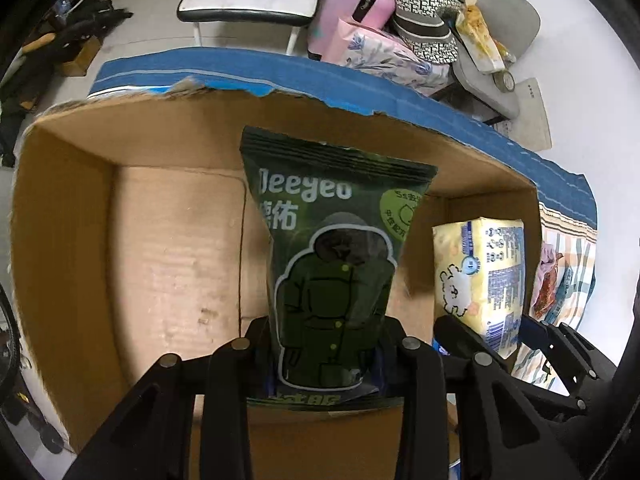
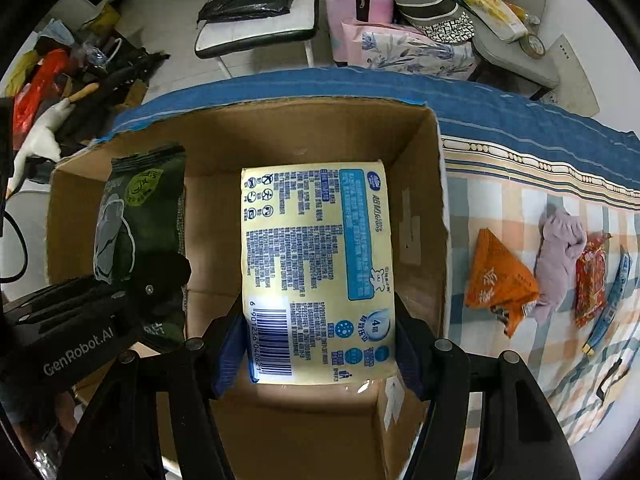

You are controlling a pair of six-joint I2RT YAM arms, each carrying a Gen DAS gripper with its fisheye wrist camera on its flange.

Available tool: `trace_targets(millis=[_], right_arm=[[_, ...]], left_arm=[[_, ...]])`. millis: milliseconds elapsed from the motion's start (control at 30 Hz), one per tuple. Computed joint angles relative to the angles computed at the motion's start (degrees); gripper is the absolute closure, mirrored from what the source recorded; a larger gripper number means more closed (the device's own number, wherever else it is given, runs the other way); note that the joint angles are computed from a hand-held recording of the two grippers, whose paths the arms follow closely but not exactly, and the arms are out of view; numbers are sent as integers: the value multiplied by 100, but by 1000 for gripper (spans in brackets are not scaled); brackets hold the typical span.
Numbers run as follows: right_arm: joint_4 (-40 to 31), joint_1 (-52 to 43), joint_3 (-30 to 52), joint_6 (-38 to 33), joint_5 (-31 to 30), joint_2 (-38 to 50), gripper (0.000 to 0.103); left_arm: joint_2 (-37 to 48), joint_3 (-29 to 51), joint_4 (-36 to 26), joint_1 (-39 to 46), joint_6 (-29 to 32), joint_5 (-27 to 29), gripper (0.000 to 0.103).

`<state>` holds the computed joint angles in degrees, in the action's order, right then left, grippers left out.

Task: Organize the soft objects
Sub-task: 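Carry both items into the box and open both tools to release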

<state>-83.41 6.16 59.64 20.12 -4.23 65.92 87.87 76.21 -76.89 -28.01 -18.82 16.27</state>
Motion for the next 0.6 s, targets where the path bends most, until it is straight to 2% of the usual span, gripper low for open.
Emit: trace_targets(millis=[200, 267, 367, 433, 533, 600], right_arm=[[204, 171, -58, 117, 151, 231, 33], [207, 233, 5, 132, 192, 239, 15], [129, 342, 136, 166, 299, 223, 12], [49, 411, 229, 170, 380, 218, 7], [-126, 495, 361, 233, 410, 157, 3], [-225, 516, 405, 246, 378, 106, 2]], left_arm=[[230, 134, -25, -144, 72, -120, 67], [231, 116, -7, -103, 101, -95, 65], [140, 149, -79, -118, 111, -144, 46], [118, 174, -132, -109, 145, -188, 27], [-13, 198, -244, -177, 136, -343, 17], [-123, 188, -326, -210, 130, -422, 17]])
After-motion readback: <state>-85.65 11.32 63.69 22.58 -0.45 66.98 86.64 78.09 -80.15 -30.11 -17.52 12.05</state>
